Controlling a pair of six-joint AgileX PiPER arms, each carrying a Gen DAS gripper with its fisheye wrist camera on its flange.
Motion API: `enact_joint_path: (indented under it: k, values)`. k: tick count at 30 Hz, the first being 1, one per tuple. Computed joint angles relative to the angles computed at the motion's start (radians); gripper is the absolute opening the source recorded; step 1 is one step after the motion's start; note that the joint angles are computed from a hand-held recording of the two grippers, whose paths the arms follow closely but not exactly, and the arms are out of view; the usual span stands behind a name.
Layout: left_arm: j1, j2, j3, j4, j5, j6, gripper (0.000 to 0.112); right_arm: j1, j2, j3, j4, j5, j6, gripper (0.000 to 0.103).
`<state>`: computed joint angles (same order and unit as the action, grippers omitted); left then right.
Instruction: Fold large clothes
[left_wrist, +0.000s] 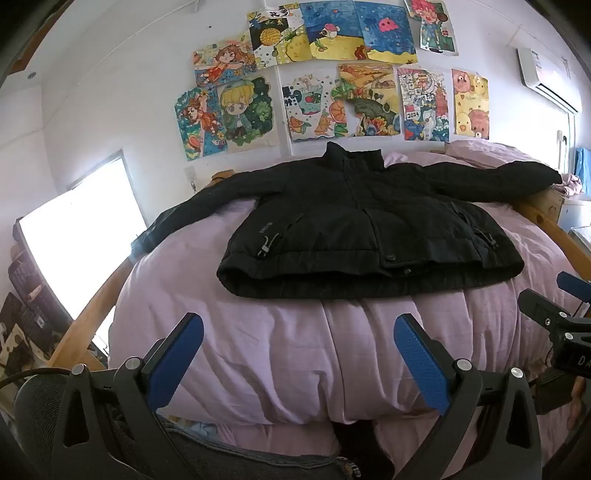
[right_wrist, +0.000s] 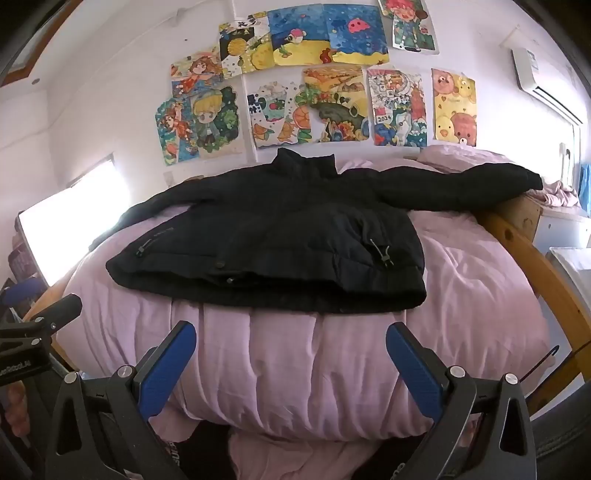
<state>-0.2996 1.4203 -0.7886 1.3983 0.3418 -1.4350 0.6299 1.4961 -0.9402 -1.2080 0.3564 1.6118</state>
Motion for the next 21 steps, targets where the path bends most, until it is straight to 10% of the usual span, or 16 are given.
enact_joint_path:
  k: [21]
  values:
    - [-0.001, 0.002, 0.001, 0.017, 0.002, -0.017, 0.101, -0.018, -0.012, 0.019, -0.002, -0.024, 0.004, 0.103]
